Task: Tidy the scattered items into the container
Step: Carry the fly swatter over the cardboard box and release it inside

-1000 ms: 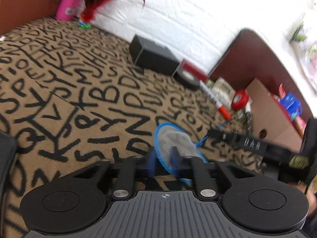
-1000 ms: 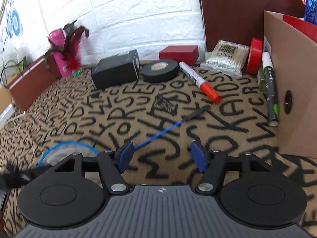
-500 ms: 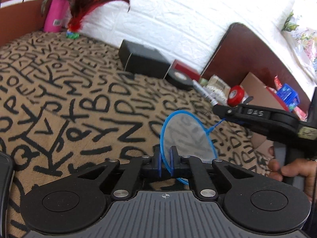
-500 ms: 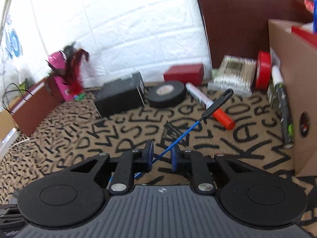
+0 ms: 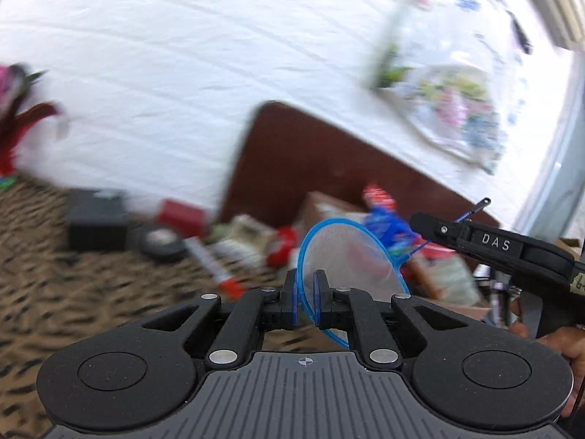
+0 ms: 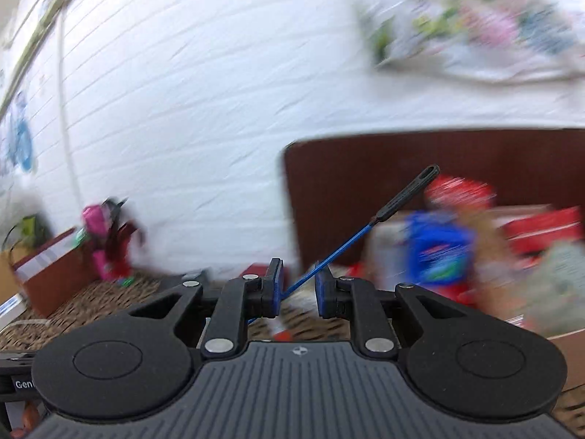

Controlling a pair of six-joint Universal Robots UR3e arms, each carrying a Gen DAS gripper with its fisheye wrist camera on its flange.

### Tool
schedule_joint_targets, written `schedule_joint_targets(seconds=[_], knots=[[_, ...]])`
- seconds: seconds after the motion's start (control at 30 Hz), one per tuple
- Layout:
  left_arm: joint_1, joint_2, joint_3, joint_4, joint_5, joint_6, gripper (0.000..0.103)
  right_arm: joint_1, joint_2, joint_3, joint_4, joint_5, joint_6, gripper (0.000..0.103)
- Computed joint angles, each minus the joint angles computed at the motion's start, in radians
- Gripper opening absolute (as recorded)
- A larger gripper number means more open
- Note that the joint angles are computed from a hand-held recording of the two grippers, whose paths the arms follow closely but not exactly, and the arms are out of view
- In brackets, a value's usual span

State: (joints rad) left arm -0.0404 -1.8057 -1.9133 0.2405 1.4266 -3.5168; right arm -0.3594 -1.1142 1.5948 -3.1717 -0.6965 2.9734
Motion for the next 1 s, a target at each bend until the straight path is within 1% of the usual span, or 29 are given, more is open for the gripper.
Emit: schedule_joint_targets(seconds=[0.17, 0.27, 0.43, 0.53, 0.63, 0.67, 0.7, 0.73, 0.77, 0.83, 0.9, 0.93, 0.97, 1.0], knots=[[-0.116, -0.209, 0.360, -0.141, 0.065, 0.017, 0.005, -0.129, 0.021, -0.099, 0.064, 0.027, 0.036, 0.021], [-0.149, -0.320, 0.547, -0.226, 0.091, 0.020, 0.005, -0.168, 0.069, -0.176, 0.103, 0.029, 0.043, 0.021], [-0.174, -0.474, 0.802, -0.345, 0.137, 0.044, 0.006, -0.161, 0.170, -0.307, 0.132, -0.010, 0.055, 0.022], [-0.177, -0.547, 0.909, -0.395, 0.160, 0.066, 0.005, -0.132, 0.241, -0.408, 0.168, -0.037, 0.062, 0.022], [-0.176, -0.608, 0.997, -0.452, 0.167, 0.076, 0.007, -0.111, 0.321, -0.528, 0.243, -0.054, 0.045, 0.025], [-0.175, -0.622, 1.014, -0.463, 0.162, 0.084, 0.008, -0.103, 0.346, -0.567, 0.274, -0.066, 0.030, 0.027], [-0.174, -0.633, 1.021, -0.466, 0.160, 0.094, 0.024, -0.098, 0.361, -0.589, 0.299, -0.076, 0.008, 0.029], [-0.175, -0.640, 1.024, -0.466, 0.167, 0.103, 0.031, -0.094, 0.374, -0.603, 0.314, -0.087, -0.009, 0.033], [-0.177, -0.645, 1.022, -0.462, 0.180, 0.109, 0.031, -0.092, 0.383, -0.610, 0.319, -0.096, -0.022, 0.043], [-0.172, -0.647, 1.013, -0.458, 0.183, 0.107, 0.032, -0.101, 0.395, -0.605, 0.301, -0.081, -0.038, 0.045], [-0.160, -0.638, 0.994, -0.462, 0.165, 0.090, 0.032, -0.104, 0.388, -0.586, 0.269, -0.094, -0.045, 0.056], [-0.157, -0.633, 0.987, -0.460, 0.163, 0.085, 0.032, -0.108, 0.381, -0.572, 0.241, -0.098, -0.044, 0.065], [-0.156, -0.627, 0.975, -0.452, 0.167, 0.083, 0.032, -0.108, 0.373, -0.554, 0.209, -0.112, -0.043, 0.070], [-0.156, -0.622, 0.967, -0.444, 0.170, 0.083, 0.032, -0.109, 0.363, -0.537, 0.181, -0.129, -0.040, 0.071]])
